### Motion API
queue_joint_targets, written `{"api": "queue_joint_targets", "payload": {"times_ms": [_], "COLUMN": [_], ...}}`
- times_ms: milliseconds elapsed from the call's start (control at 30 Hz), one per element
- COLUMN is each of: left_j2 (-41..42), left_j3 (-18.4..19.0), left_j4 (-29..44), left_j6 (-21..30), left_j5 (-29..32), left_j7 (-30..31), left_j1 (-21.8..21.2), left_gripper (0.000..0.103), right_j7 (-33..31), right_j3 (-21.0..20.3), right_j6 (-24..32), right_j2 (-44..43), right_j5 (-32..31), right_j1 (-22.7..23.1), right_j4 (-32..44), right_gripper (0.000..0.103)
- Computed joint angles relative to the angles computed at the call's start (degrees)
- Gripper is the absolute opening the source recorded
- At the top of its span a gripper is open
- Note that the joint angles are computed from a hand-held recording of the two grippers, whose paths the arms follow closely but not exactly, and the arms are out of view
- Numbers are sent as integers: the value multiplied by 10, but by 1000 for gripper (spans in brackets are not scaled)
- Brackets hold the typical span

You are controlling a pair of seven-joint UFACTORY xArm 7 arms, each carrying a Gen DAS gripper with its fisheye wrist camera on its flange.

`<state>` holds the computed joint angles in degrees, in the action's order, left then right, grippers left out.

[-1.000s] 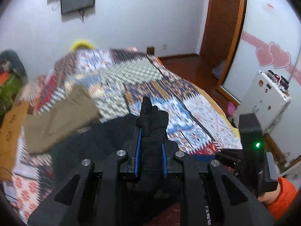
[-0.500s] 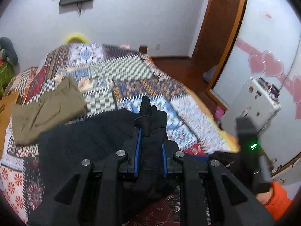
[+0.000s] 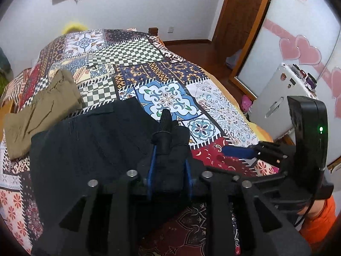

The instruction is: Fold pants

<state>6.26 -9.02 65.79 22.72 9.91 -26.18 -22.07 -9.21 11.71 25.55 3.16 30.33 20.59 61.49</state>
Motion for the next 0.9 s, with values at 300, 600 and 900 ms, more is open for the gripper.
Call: {"api": "queue_joint_targets", "payload": {"times_ms": [300,600,900], "left_j2": [-66,-142,-150], "left_j3": [3,10,-12], "left_j4": [-42,-120,-215], "left_j6": [-49,16,-8], "left_j5": [52,151,155], "left_j7": [-32,-107,-134], "left_j1": [15,93,130], "left_gripper": [52,56,67], "right_j7": [16,-10,18], "right_j3": [-10,13,30], "right_j6": [-47,-53,-24], "right_j2": [-39,32,70], "right_j5": [-23,-43,-59], "right_j1": [5,23,20], "right_j4": [-10,77,68], "right_gripper": [57,57,64]}}
